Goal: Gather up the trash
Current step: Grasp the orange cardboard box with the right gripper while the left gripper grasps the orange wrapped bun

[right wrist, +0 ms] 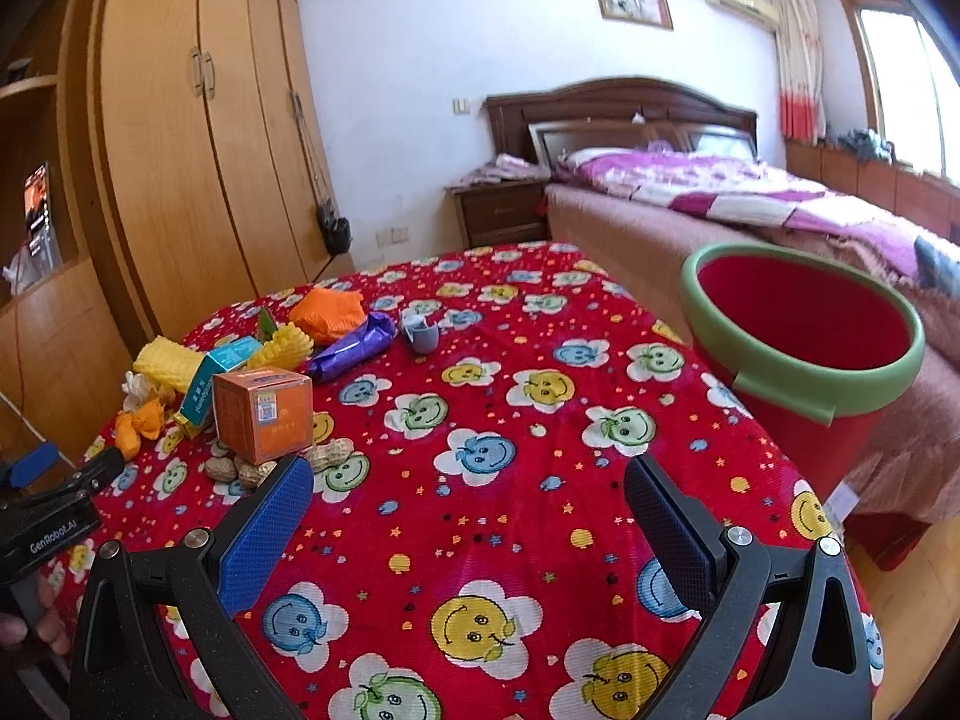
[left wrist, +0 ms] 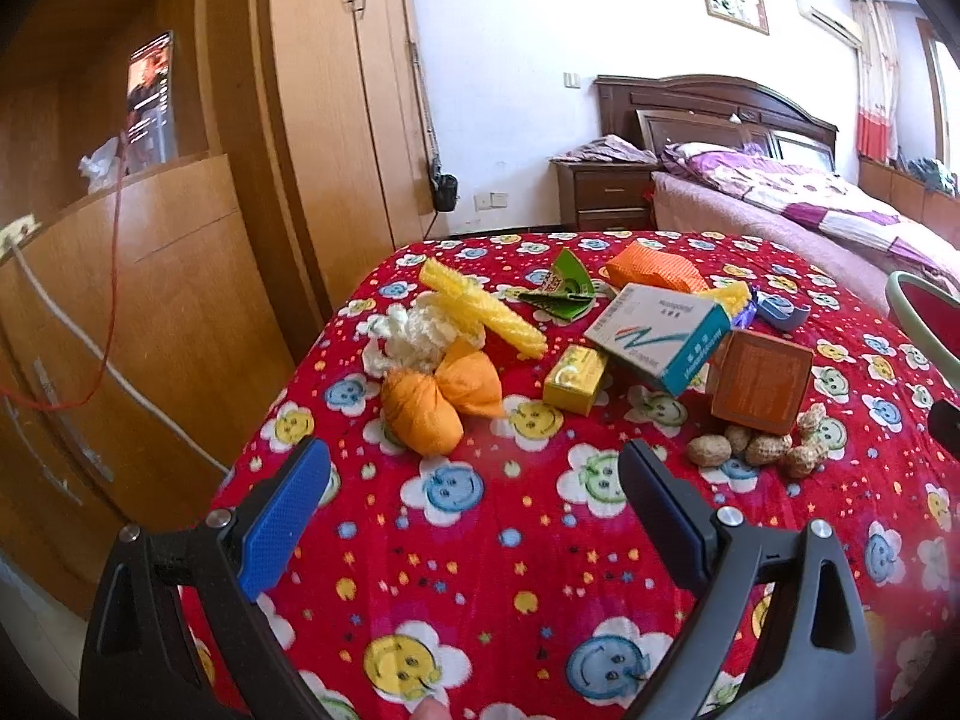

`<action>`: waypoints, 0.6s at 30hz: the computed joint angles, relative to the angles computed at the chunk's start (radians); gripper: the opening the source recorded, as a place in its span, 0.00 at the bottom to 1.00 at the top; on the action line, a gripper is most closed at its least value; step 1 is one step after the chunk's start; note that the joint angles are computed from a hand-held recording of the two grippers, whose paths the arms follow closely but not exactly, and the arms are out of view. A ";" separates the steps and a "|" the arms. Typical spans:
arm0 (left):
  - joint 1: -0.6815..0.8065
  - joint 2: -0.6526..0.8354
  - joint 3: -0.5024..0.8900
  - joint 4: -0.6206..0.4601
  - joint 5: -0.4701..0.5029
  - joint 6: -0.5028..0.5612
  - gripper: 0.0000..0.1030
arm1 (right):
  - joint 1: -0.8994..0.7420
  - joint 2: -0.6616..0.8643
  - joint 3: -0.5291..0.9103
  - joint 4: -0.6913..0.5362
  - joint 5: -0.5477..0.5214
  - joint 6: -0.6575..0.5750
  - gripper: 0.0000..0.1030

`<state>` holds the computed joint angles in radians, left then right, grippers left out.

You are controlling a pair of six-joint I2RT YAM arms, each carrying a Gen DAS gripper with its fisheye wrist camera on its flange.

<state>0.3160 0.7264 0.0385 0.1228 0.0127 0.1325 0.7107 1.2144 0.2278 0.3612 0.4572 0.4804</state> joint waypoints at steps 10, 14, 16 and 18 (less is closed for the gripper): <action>0.102 0.425 0.297 0.022 0.149 0.062 0.92 | -0.072 -0.002 0.093 -0.139 -0.143 0.033 1.00; 0.119 0.566 0.419 0.023 0.195 0.066 0.92 | -0.093 0.029 0.137 -0.159 -0.175 0.039 1.00; 0.121 0.635 0.475 0.031 0.200 0.072 0.92 | -0.102 0.052 0.162 -0.168 -0.188 0.041 1.00; 0.134 0.686 0.522 0.012 0.213 0.084 0.92 | -0.105 0.073 0.187 -0.185 -0.193 0.043 1.00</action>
